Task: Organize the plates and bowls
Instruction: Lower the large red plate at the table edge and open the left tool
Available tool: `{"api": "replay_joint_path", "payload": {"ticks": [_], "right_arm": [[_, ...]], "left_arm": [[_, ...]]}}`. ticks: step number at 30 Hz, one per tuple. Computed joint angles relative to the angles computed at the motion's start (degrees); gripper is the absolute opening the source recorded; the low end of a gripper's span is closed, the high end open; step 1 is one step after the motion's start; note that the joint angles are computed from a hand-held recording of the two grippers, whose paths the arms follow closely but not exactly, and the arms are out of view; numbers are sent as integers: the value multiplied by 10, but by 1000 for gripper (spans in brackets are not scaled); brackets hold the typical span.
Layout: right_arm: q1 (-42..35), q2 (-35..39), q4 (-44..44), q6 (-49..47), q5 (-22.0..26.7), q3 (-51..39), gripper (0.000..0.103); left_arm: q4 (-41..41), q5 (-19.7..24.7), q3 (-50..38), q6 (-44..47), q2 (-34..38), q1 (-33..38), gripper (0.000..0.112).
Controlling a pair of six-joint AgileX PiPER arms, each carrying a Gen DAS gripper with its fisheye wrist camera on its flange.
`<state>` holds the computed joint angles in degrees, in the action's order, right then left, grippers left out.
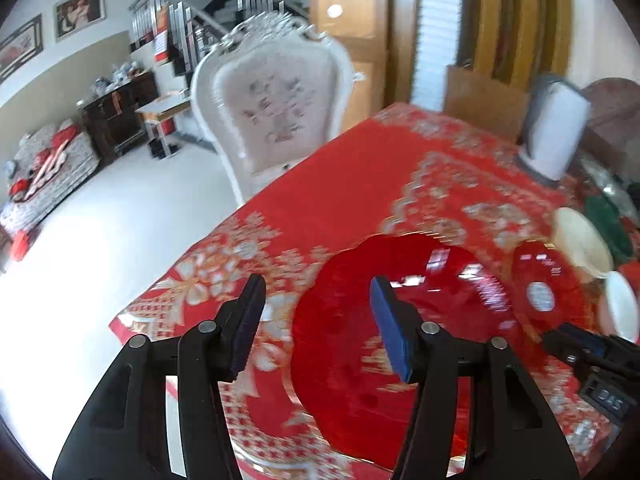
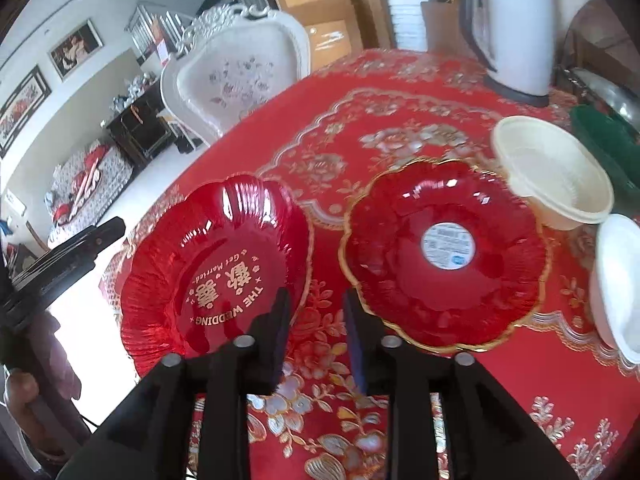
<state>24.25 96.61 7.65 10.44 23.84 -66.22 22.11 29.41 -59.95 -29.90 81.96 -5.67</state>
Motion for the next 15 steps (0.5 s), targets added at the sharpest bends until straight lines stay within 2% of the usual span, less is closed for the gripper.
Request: {"api": "replay_joint_path", "payload": {"ticks": [2,8,13,15], "right_arm": [[-6,-19,-7,10,-10,19,38],[-59,-91,56,-35,-37,86,38],[-104,-142,66,-43,-45,138,40],[-130,-160,99,-76,-46,159,40]], "left_arm": [[-21,-4,2,11,-15,-16,70],[31,8,-5,-59,-35,-124,70],[81,13,-24,-122,-7,-218,70],[105,12,-27,-153,6,-245,70]]}}
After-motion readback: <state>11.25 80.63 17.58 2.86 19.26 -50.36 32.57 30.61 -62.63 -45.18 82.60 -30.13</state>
